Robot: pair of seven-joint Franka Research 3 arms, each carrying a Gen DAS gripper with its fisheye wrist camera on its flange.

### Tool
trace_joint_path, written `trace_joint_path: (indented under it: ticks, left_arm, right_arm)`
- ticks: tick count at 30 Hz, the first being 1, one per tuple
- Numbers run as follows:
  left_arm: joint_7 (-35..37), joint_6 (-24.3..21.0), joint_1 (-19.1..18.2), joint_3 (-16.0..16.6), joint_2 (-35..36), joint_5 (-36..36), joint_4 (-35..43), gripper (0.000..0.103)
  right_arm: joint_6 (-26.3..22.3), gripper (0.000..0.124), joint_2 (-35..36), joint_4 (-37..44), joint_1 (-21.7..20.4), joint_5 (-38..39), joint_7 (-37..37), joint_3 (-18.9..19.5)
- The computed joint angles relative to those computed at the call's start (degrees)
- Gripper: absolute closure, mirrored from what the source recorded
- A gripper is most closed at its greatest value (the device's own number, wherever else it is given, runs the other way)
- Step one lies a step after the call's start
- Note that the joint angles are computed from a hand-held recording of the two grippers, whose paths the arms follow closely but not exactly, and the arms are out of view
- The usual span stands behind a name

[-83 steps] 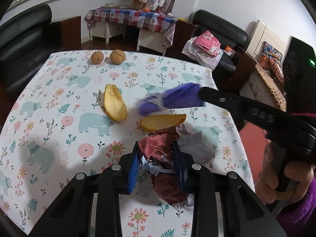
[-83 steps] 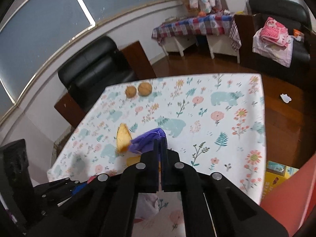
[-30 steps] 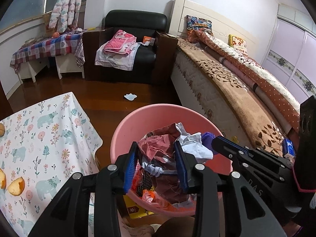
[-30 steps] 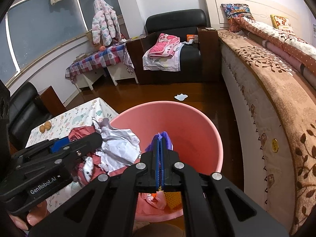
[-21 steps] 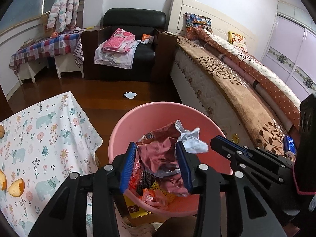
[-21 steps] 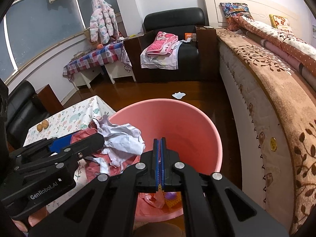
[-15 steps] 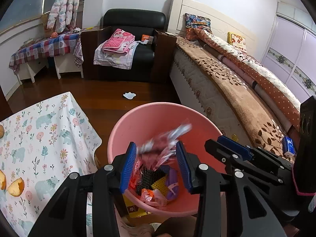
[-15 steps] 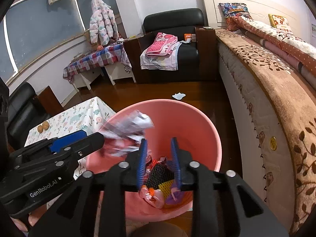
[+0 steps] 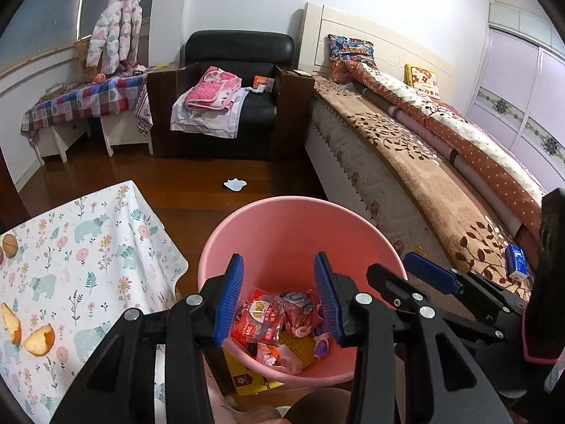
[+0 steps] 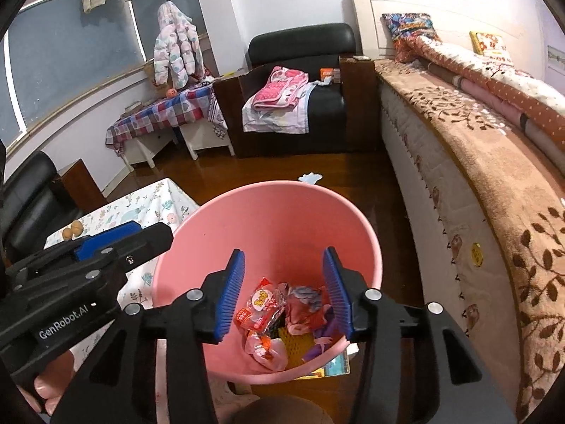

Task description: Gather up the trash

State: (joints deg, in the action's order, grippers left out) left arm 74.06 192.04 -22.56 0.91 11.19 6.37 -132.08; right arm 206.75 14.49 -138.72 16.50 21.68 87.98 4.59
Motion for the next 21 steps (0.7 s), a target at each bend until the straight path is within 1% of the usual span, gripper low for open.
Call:
trace_joint_path:
  ticks: [1,3,5,11,12,14,18,21]
  left_arm:
    - [1.0,0.3,-3.5,3.2,-0.1,-1.8,-0.3,0.062]
    - [2.4,0.5,-6.3,5.8,-0.3,-4.2,-0.6,0.062]
    - [3.2,0.5,-6.2,5.5,-0.6,-5.2,-0.9,0.062]
    - [6.8,1.2,-7.3,6.0,-1.4,-8.5,-1.9,0.062]
    - [8.0,1.3,-8.6,6.9,-1.5,-10.0,-2.0,0.063]
    - [10.5,1.7,-10.0,7.7,-1.8,-12.5,-2.4,0.063]
    - [13.7,2.0,-9.4,6.2,-2.4,-15.8,-2.9,0.063]
    - [16.5,2.2,-10.5,6.4,-2.6,-18.9,-3.0,0.064]
  right_arm:
    - [0.9,0.074,0.0,-0.1,1.9,2.7,-2.1,-1.0]
    - [2.4,0.072,0.1,-0.2,3.8,5.9,-4.7,-1.7]
    - [3.7,0.071,0.0,-0.5,4.9,8.3,-6.4,-1.6]
    - [4.7,0.070,-0.6,-1.2,4.9,10.2,-7.3,-0.6]
    - [4.7,0.070,-0.6,-1.2,4.8,10.3,-7.4,-0.6]
    - [4.7,0.070,-0.7,-1.3,4.8,10.6,-7.6,-0.4]
    - [5.1,0.070,-0.9,-1.6,4.6,10.5,-7.3,-0.2]
    - [5.3,0.070,-1.3,-2.1,4.7,10.7,-7.2,-0.1]
